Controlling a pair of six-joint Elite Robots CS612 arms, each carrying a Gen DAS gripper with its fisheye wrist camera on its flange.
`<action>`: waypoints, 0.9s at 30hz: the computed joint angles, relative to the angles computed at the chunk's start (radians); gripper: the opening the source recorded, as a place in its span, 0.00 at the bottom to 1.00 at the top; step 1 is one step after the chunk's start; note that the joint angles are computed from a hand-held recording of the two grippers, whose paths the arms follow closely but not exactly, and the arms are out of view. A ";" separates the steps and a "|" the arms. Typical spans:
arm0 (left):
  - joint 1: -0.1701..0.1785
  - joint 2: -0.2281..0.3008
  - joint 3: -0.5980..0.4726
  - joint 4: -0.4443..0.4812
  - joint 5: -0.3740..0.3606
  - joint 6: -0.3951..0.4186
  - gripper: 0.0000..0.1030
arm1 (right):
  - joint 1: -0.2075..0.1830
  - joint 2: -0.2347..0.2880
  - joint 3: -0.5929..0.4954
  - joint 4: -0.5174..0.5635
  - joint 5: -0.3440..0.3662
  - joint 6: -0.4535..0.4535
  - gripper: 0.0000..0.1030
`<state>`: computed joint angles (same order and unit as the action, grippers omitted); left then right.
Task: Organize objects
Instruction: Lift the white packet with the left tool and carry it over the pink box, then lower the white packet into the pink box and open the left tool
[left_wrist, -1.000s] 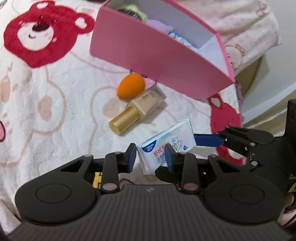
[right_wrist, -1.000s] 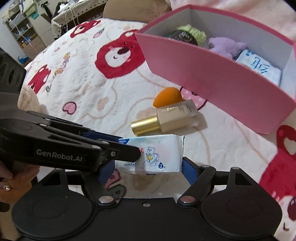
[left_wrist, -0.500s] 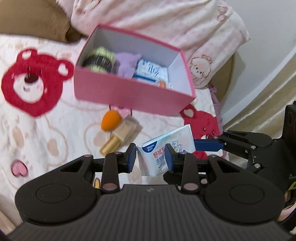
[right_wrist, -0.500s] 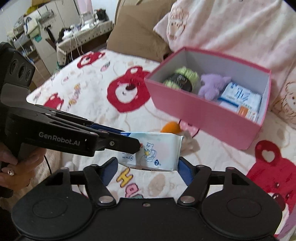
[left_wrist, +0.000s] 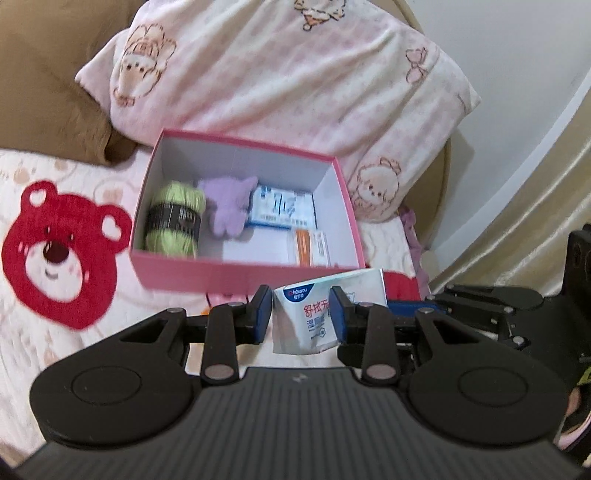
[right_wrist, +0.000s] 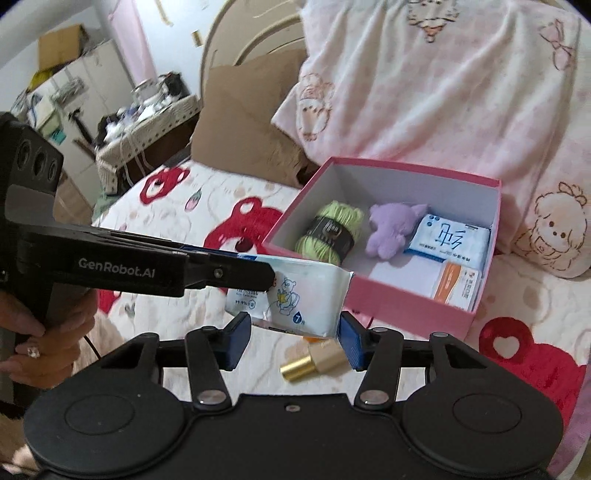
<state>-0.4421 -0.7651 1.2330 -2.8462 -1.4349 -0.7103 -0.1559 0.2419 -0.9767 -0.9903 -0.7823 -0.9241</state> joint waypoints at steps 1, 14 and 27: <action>0.006 0.009 -0.022 0.016 -0.004 0.007 0.32 | 0.004 -0.013 0.027 -0.012 -0.004 0.026 0.56; 0.080 0.225 -0.392 0.265 -0.086 0.014 0.32 | 0.061 -0.166 0.439 -0.313 -0.125 0.299 0.56; 0.110 0.368 -0.563 0.391 -0.196 -0.066 0.33 | 0.093 -0.287 0.805 -0.528 -0.285 0.351 0.56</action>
